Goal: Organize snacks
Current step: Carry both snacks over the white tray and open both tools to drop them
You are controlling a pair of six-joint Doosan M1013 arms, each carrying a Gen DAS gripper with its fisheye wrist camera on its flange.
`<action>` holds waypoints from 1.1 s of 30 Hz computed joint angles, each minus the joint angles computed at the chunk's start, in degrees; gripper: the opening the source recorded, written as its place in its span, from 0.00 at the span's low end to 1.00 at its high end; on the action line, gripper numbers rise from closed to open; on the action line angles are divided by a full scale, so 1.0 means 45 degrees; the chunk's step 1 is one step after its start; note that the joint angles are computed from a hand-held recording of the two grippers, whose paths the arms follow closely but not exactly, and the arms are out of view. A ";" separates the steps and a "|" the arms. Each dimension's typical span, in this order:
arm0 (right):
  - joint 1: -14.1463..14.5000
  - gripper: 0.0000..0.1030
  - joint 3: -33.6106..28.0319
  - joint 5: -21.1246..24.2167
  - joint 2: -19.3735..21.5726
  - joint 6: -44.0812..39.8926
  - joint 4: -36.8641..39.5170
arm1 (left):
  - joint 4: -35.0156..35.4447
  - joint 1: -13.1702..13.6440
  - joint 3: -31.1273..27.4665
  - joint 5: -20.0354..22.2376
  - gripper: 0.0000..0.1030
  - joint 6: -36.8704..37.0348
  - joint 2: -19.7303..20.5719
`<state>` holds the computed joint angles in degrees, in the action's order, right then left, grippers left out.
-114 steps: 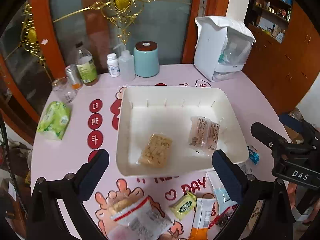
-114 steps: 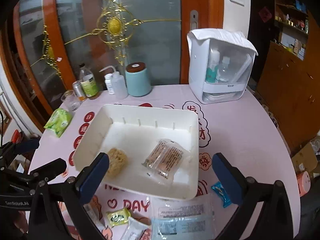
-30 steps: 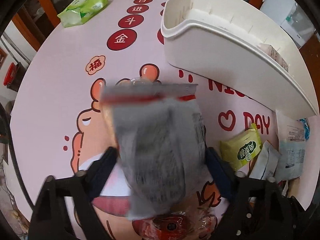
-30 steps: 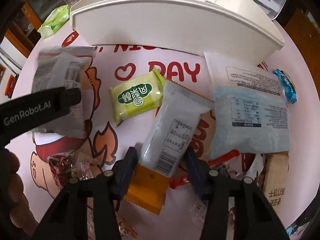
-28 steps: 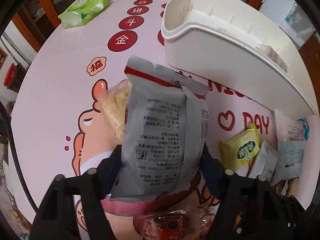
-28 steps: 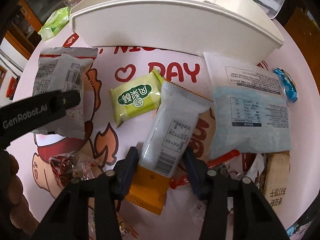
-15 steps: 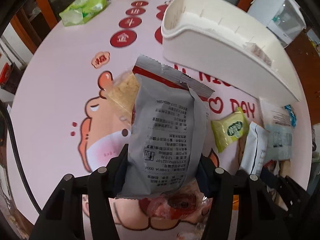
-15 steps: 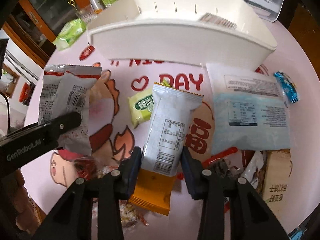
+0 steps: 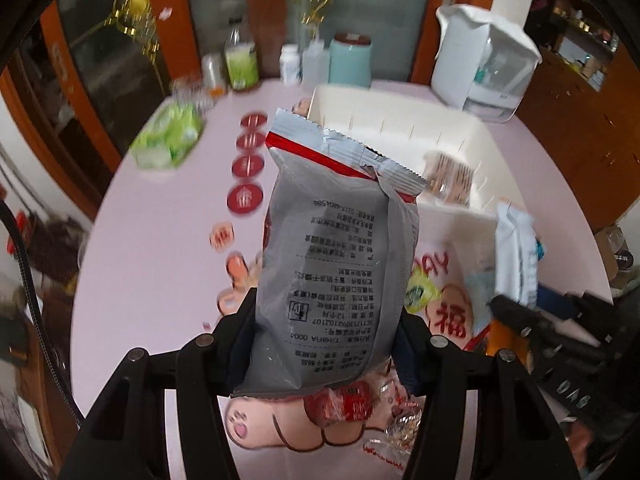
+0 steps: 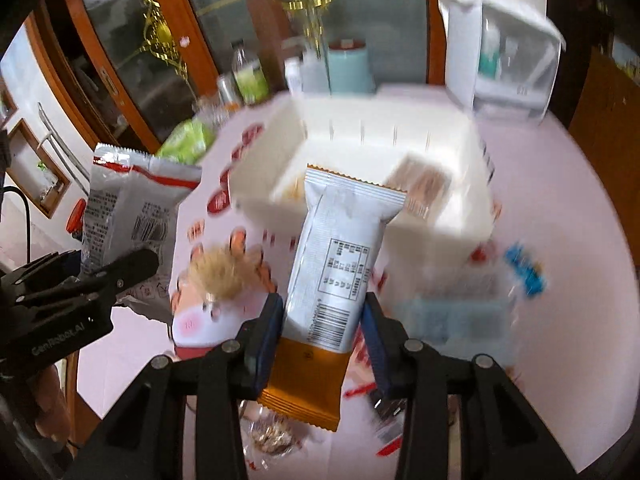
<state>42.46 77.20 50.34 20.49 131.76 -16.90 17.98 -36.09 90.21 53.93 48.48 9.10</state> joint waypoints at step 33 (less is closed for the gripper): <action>-0.1857 0.43 -0.6329 0.3344 0.3723 -0.1440 -0.0436 | -0.0109 0.1138 -0.6837 0.1462 0.56 0.3724 0.4338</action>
<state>34.10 48.72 65.39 37.25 125.28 -18.86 17.49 -30.98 59.44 60.51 65.24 28.62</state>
